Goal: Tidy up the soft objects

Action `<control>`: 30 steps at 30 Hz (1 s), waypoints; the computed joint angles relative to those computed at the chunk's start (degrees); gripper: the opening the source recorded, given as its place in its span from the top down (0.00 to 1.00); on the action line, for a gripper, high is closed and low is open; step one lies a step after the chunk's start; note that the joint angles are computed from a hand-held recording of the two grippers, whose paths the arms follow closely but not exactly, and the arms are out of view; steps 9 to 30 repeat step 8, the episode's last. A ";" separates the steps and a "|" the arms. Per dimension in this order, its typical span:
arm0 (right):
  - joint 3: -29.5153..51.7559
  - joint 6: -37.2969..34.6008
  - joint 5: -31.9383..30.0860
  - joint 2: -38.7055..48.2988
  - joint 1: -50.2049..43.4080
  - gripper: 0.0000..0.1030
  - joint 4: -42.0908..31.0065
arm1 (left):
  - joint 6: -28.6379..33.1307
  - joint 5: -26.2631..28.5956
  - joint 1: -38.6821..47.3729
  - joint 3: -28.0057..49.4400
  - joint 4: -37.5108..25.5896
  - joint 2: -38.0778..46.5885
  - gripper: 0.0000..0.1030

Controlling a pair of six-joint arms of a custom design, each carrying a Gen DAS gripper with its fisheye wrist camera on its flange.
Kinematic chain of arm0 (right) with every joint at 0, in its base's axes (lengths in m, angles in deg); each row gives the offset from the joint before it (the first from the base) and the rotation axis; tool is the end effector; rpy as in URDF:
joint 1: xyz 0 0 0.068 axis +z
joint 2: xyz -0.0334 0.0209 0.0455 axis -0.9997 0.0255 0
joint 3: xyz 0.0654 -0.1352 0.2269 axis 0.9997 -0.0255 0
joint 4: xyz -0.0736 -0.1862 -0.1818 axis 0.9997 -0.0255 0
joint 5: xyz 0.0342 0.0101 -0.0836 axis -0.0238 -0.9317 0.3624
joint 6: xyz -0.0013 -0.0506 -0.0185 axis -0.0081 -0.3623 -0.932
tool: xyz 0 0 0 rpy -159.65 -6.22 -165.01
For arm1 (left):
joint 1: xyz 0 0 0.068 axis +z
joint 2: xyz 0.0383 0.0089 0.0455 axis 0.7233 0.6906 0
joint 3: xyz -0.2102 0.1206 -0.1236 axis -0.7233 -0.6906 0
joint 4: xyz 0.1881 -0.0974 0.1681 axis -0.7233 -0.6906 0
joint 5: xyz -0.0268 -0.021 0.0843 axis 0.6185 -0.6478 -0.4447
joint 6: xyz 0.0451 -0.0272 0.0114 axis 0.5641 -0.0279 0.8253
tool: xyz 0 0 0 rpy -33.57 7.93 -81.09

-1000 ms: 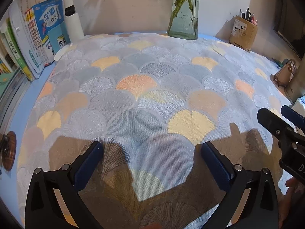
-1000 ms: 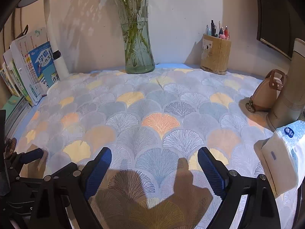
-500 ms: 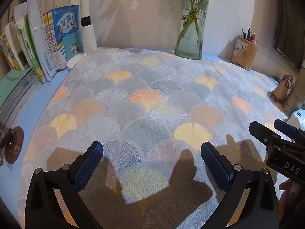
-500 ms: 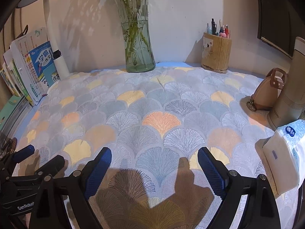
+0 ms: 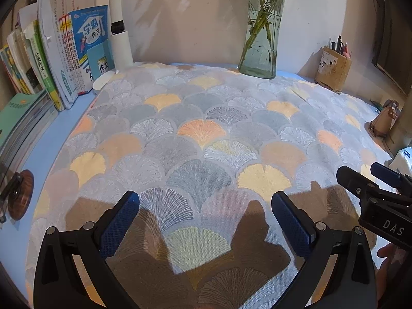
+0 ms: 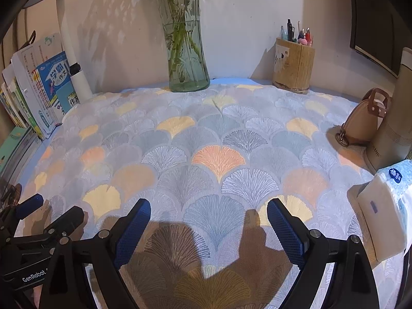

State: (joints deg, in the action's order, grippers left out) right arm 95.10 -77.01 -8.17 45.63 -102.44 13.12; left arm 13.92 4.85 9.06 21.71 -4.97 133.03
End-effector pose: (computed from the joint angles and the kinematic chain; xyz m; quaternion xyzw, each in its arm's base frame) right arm 0.1731 -0.0376 0.0246 0.0510 0.9322 0.0088 0.3582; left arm 0.1956 -0.1350 0.0342 0.0593 0.9352 -0.0329 0.3475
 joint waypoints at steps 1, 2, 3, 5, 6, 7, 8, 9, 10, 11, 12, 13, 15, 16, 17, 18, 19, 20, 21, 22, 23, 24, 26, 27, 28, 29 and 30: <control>0.11 0.05 0.07 0.06 0.09 0.12 -0.20 | 0.06 -0.03 0.00 0.23 -0.30 0.18 0.01; 0.18 0.24 0.22 0.08 0.31 0.12 -0.34 | 0.16 0.07 0.05 0.33 -0.47 0.20 0.01; 0.24 0.26 0.24 0.14 0.35 0.12 -0.43 | 0.25 0.16 0.07 0.31 -0.42 0.16 0.01; 0.30 0.42 0.37 0.18 0.55 0.12 -0.55 | -0.06 -0.88 -0.48 0.03 -0.27 -0.12 0.01; 0.37 0.49 0.44 0.17 0.63 0.12 -0.70 | -0.18 -1.77 -0.77 -0.06 -0.13 -0.22 0.01; 0.45 0.70 0.66 0.17 0.84 0.12 -0.86 | -0.18 -2.14 -1.00 -0.10 -0.04 -0.28 0.01; 0.65 0.69 0.70 0.17 0.82 0.12 -1.23 | -0.04 -2.04 -1.16 0.00 -0.10 -0.19 0.01; 0.65 0.69 0.70 0.17 0.82 0.12 -1.23 | -0.04 -2.04 -1.16 0.00 -0.10 -0.19 0.01; 0.65 0.69 0.70 0.17 0.82 0.12 -1.23 | -0.04 -2.04 -1.16 0.00 -0.10 -0.19 0.01; 0.65 0.69 0.70 0.17 0.82 0.12 -1.23 | -0.04 -2.04 -1.16 0.00 -0.10 -0.19 0.01; 0.65 0.69 0.70 0.17 0.82 0.12 -1.23 | -0.04 -2.04 -1.16 0.00 -0.10 -0.19 0.01; 0.65 0.69 0.70 0.17 0.82 0.12 -1.23 | -0.04 -2.04 -1.16 0.00 -0.10 -0.19 0.01; 0.65 0.69 0.70 0.17 0.82 0.12 -1.23 | -0.04 -2.04 -1.16 0.00 -0.10 -0.19 0.01; 0.65 0.69 0.70 0.17 0.82 0.12 -1.23 | -0.04 -2.04 -1.16 0.00 -0.10 -0.19 0.01; 0.65 0.69 0.70 0.17 0.82 0.12 -1.23 | -0.04 -2.04 -1.16 0.00 -0.10 -0.19 0.01; 0.65 0.69 0.70 0.17 0.82 0.12 -1.23 | -0.04 -2.04 -1.16 0.00 -0.10 -0.19 0.01; 0.65 0.69 0.70 0.17 0.82 0.12 -1.23 | -0.04 -2.04 -1.16 0.00 -0.10 -0.19 0.01; 0.65 0.69 0.70 0.17 0.82 0.12 -1.23 | -0.04 -2.04 -1.16 0.00 -0.10 -0.19 0.01; 0.65 0.69 0.70 0.17 0.82 0.12 -1.23 | -0.04 -2.04 -1.16 0.00 -0.10 -0.19 0.01; 0.65 0.69 0.70 0.17 0.82 0.12 -1.23 | -0.04 -2.04 -1.16 0.00 -0.10 -0.19 0.01; 0.65 0.69 0.70 0.17 0.82 0.12 -1.23 | -0.04 -2.04 -1.16 0.00 -0.10 -0.19 0.01; 0.65 0.69 0.70 0.17 0.82 0.12 -1.23 | -0.04 -2.04 -1.16 0.00 -0.10 -0.19 0.01; 0.65 0.69 0.70 0.17 0.82 0.12 -1.23 | -0.04 -2.04 -1.16 0.00 -0.10 -0.19 0.01; 0.65 0.69 0.70 0.17 0.82 0.12 -1.23 | -0.04 -2.04 -1.16 0.00 -0.10 -0.19 0.01; 0.65 0.69 0.70 0.17 0.82 0.12 -1.23 | -0.04 -2.04 -1.16 0.00 -0.10 -0.19 0.01; 0.65 0.69 0.70 0.17 0.82 0.12 -1.23 | -0.04 -2.04 -1.16 0.00 -0.10 -0.19 0.01; 0.65 0.69 0.70 0.17 0.82 0.12 -1.23 | -0.04 -2.04 -1.16 0.00 -0.10 -0.19 0.01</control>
